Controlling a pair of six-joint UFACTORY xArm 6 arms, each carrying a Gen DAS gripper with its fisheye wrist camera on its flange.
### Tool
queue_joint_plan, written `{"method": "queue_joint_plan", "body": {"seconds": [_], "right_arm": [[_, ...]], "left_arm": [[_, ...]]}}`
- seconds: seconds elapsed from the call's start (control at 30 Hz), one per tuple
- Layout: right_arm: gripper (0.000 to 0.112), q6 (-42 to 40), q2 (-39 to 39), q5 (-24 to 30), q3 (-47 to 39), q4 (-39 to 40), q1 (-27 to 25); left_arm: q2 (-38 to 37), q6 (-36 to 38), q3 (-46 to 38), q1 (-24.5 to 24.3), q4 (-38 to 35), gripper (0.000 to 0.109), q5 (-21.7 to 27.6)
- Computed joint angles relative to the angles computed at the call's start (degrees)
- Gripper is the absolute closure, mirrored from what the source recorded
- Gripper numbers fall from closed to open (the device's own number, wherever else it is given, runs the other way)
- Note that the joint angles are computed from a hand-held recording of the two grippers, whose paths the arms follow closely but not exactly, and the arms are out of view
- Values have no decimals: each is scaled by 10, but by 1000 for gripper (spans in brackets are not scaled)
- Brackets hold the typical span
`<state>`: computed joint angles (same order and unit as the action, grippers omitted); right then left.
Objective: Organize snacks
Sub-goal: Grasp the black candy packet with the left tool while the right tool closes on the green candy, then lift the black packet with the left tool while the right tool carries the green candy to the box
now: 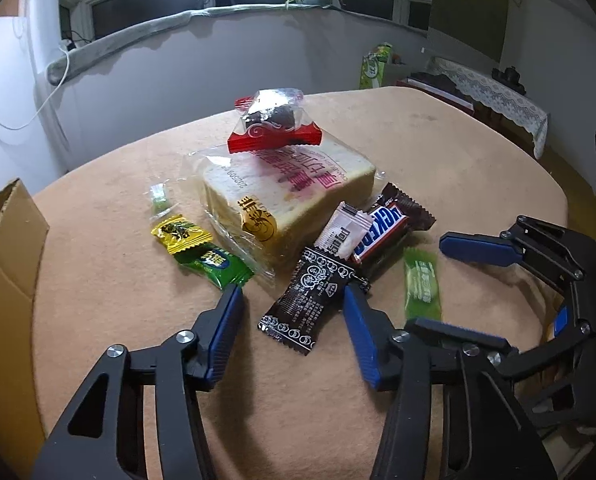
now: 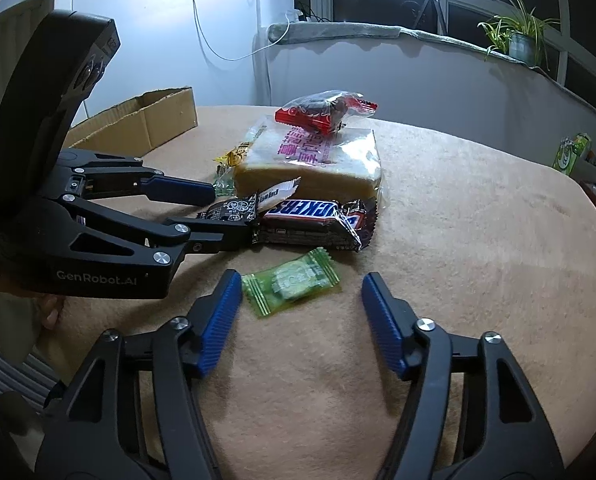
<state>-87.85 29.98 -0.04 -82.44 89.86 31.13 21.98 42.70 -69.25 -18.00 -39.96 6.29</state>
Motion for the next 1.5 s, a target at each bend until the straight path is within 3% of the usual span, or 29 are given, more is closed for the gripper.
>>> {"method": "queue_joint_plan", "body": {"seconds": [0.13,0.43,0.57,0.67,0.87,0.97,1.1,1.3,1.4,1.5], "right_arm": [[58,2,1,-3,-1,-3,-1],[66,-9,0,-6,-2,8,-2],[85,-35,-4,-1,-3,33,-5],[87,-42,-3,-7,-4,37,-3],[83,47,-4,10,5,-34,-9],[83,26,0,4,-1,-13,-5],[104,17,-4,14,0,-4,-11],[105,64,-11,27,10,-54,-16],[105,135,-11,33,19,-121,-18],[97,137,-11,33,18,-120,-15]], "left_arm": [[1,15,-4,1,-12,68,5],[1,48,-7,-1,-40,80,8],[0,64,-6,-2,-62,83,6],[0,71,-7,-3,-73,83,5],[-6,104,-2,-7,-119,85,-2],[-12,141,2,-9,-171,86,-6],[-25,187,9,-13,-232,86,-14],[-36,212,15,-11,-263,86,-18],[-41,231,15,-10,-286,86,-16],[-43,235,18,-11,-289,86,-18]]}}
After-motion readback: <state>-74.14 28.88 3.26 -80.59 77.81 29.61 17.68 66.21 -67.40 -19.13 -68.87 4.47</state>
